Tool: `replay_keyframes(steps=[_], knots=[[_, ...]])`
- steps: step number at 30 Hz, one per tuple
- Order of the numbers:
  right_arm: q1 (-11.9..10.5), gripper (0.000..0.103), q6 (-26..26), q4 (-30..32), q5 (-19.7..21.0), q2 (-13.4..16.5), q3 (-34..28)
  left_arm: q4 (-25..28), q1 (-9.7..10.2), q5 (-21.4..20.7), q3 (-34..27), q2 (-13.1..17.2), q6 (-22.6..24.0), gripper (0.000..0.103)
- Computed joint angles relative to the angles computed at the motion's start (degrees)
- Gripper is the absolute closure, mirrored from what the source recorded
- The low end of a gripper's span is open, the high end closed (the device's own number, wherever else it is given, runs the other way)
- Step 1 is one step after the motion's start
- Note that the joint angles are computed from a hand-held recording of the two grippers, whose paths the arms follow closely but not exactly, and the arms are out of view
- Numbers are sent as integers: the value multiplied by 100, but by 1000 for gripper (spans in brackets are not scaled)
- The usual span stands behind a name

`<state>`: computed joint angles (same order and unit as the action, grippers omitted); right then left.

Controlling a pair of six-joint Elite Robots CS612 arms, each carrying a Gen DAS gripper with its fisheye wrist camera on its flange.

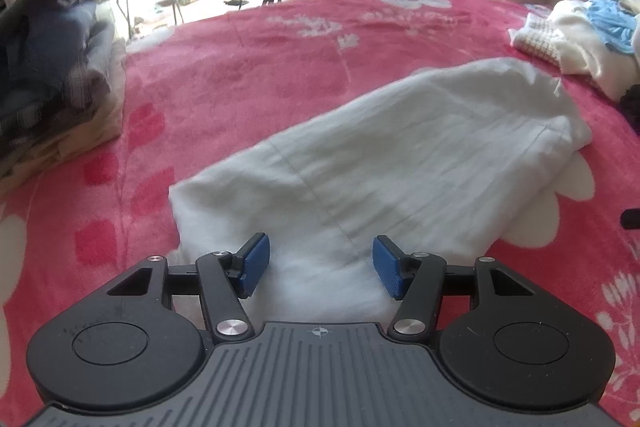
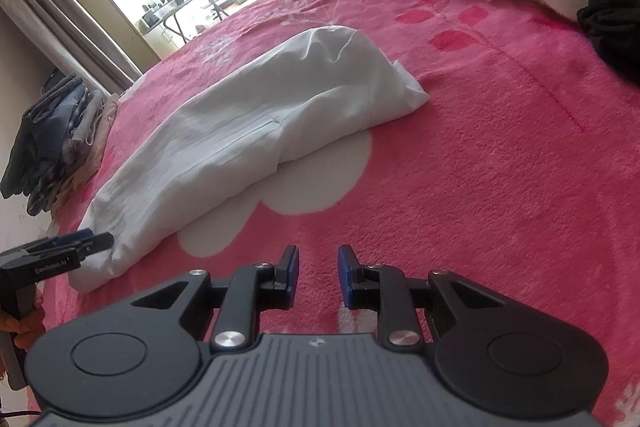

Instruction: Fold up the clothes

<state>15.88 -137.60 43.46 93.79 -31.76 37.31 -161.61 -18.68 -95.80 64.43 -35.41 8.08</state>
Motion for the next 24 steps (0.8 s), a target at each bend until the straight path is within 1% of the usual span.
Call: replay_keyframes(steps=[2, 11, 15, 18, 21, 24], knots=[[2, 79, -5, 8, -3, 6, -10, -66, 2, -31, -5, -2, 4, 46], [15, 79, -92, 0, 34, 6, 1, -56, -19, -69, -17, 13, 72, 46], [-19, 79, -141, -110, 58, -68, 183, -84, -24, -69, -34, 25, 108, 46], [-85, 79, -201, -231, 308, -178, 416, -157, -29, -84, -81, 62, 48, 46], [-175, 78, -523, -368, 654, -217, 471, -191, -30, -122, -139, 113, 9, 46], [-278, 78, -1029, -761, 716, -254, 461, -91, -36, -116, -220, 170, 10, 46]])
